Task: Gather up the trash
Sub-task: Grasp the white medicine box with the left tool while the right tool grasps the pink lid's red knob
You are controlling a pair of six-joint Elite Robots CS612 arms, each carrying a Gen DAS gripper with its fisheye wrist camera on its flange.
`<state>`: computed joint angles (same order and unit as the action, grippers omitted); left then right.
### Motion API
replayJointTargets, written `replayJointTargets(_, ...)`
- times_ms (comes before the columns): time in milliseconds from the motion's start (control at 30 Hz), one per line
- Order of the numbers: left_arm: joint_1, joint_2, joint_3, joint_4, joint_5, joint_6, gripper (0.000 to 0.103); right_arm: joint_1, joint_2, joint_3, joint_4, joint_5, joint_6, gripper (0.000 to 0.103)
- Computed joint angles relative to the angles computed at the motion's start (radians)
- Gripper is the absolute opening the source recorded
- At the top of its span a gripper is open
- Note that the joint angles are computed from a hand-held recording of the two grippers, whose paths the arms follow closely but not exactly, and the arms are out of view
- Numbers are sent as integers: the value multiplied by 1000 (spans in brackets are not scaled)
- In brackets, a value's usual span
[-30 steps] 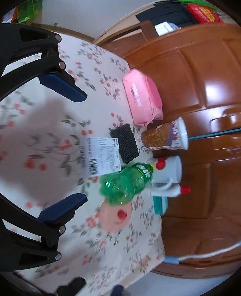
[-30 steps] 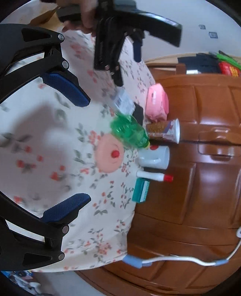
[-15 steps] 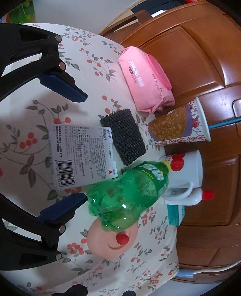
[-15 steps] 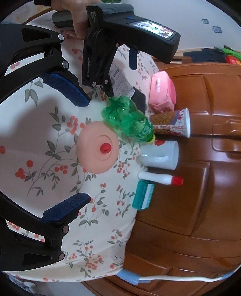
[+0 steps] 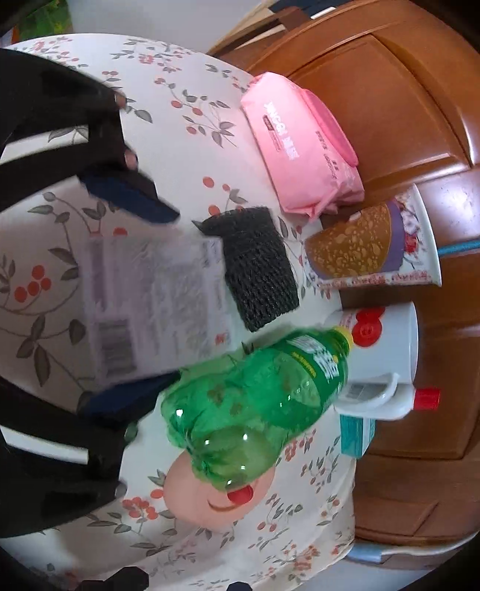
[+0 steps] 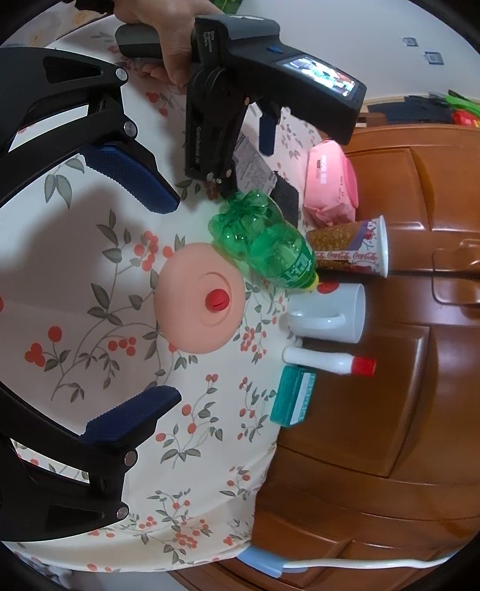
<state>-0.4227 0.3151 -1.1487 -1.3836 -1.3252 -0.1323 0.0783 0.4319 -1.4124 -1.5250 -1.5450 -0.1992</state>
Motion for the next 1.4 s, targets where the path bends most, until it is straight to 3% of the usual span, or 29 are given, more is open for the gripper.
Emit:
replayJointTargets(200, 0, 22, -55, 34, 17, 6, 69, -18, -23, 47, 1, 93, -9, 93)
replayJointTargets(333, 5, 37, -91, 49, -2, -5, 69, -10, -44, 100, -1, 64, -22, 81)
replayJointTargets(467, 5, 38, -94, 52, 0, -7, 69, -7, -60, 141, -7, 37, -11, 59)
replayJointTargets(567, 5, 38, -93, 51, -4, -8, 70, -2, -65, 160, -9, 15, -17, 51)
replayJointTargets(633, 5, 38, -93, 52, -4, -10, 70, 2, -67, 168, -13, -1, -23, 51)
replayJointTargets(767, 5, 37, -90, 50, -2, -8, 70, 9, -71, 179, -22, -18, -33, 33)
replayJointTargets(1000, 5, 38, -93, 51, -1, -8, 70, 10, -81, 201, -10, -32, -21, 28)
replayJointTargets(1400, 5, 39, -93, 49, 0, -5, 70, 17, -89, 218, -4, -65, -35, 27)
